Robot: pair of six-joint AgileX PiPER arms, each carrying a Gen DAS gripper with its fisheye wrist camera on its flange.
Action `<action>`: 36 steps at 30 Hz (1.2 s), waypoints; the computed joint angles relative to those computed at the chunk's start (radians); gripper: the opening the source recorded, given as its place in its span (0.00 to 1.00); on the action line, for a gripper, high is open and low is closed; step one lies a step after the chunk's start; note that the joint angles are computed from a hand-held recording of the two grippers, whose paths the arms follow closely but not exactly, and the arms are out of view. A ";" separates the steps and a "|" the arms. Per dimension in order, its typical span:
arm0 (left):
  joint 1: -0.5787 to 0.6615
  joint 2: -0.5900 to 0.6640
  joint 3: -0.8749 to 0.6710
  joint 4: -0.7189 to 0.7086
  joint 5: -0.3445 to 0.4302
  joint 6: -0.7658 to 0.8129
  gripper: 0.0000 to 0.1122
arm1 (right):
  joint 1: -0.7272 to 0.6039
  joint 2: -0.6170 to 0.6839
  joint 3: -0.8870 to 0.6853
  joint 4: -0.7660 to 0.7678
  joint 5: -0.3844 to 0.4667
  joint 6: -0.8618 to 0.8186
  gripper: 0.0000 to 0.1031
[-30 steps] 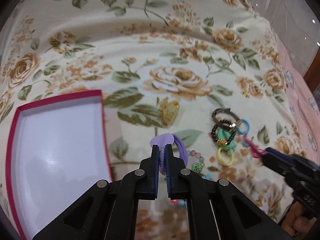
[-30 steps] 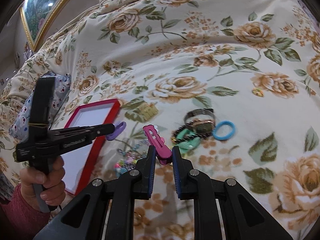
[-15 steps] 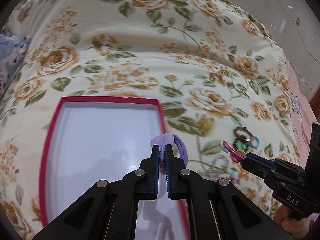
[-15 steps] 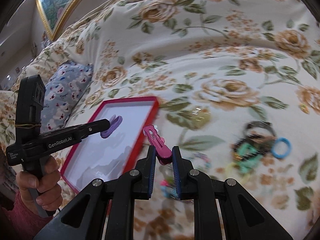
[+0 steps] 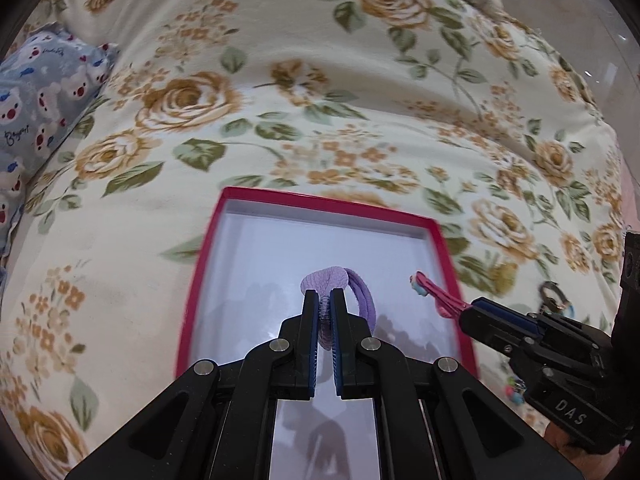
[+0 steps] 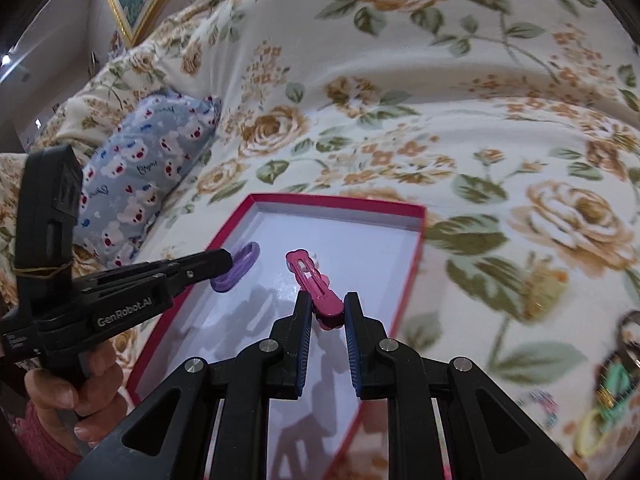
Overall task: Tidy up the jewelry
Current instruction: 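Carry the bow and pink clip into the red box and open both tools, then grasp the yellow claw clip with the left tool while the right tool grasps the silver watch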
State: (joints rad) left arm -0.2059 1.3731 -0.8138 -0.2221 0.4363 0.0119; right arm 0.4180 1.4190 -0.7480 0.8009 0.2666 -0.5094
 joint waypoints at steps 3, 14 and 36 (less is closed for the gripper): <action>0.014 0.068 -0.029 0.008 -0.016 0.002 0.04 | 0.020 0.080 -0.048 -0.050 -0.014 0.048 0.15; 0.016 0.224 -0.119 0.081 -0.005 -0.061 0.05 | 0.055 0.206 -0.141 -0.275 0.000 0.225 0.16; 0.003 -0.007 0.005 0.128 0.054 -0.188 0.39 | -0.043 -0.074 0.040 0.000 0.042 0.002 0.39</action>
State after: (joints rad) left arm -0.2030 1.3660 -0.8089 -0.0936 0.4901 -0.1757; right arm 0.3755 1.3454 -0.7082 0.8008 0.3085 -0.5077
